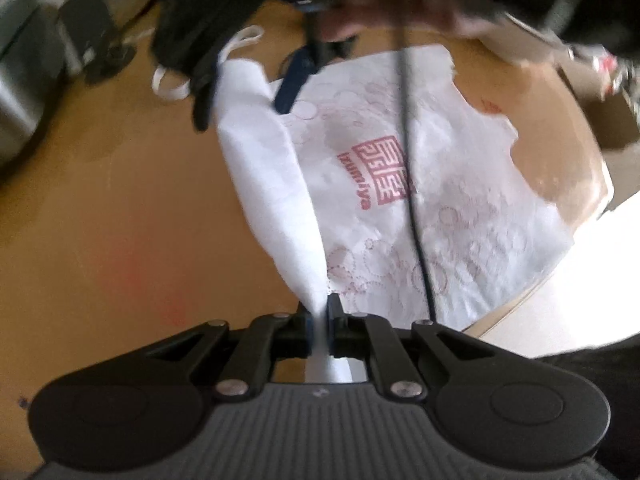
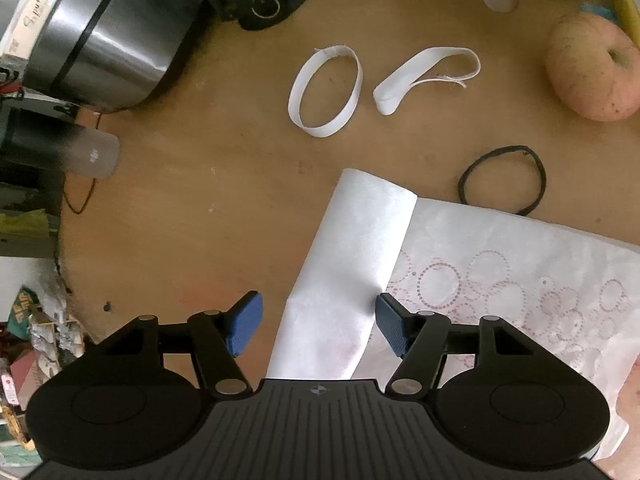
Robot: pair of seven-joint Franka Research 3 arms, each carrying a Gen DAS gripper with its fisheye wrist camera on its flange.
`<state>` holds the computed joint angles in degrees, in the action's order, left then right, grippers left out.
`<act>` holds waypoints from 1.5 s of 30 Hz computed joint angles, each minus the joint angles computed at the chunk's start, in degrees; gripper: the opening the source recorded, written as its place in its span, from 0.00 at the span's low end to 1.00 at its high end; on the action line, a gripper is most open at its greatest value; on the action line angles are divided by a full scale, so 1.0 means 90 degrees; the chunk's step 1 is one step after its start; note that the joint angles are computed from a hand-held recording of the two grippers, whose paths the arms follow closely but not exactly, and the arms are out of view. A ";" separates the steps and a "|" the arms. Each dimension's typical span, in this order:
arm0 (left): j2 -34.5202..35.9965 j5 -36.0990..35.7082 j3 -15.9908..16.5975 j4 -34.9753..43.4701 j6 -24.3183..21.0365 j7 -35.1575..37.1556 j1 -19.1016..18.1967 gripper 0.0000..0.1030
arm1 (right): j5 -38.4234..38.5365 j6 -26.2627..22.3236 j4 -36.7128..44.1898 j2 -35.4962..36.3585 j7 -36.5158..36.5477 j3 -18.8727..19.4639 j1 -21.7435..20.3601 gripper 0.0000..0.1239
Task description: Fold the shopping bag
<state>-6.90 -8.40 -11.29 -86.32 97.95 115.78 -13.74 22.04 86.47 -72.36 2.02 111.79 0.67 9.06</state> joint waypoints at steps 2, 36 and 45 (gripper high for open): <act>-0.0127 0.0230 -0.0071 -0.0150 0.0156 0.0332 -0.0066 0.06 | -0.0120 -0.0141 0.0186 0.0105 0.0050 0.0032 0.0041 0.50; 0.0192 -0.2375 0.0612 0.0148 -0.0625 -0.1261 0.0503 0.24 | 0.0770 0.0287 -0.1412 -0.0946 -0.1005 -0.0225 -0.0139 0.06; 0.0162 -0.4313 0.0880 -0.0304 -0.0745 -0.2200 0.1177 0.32 | 0.2310 0.1436 -0.2901 -0.1537 -0.1847 -0.0513 -0.0314 0.06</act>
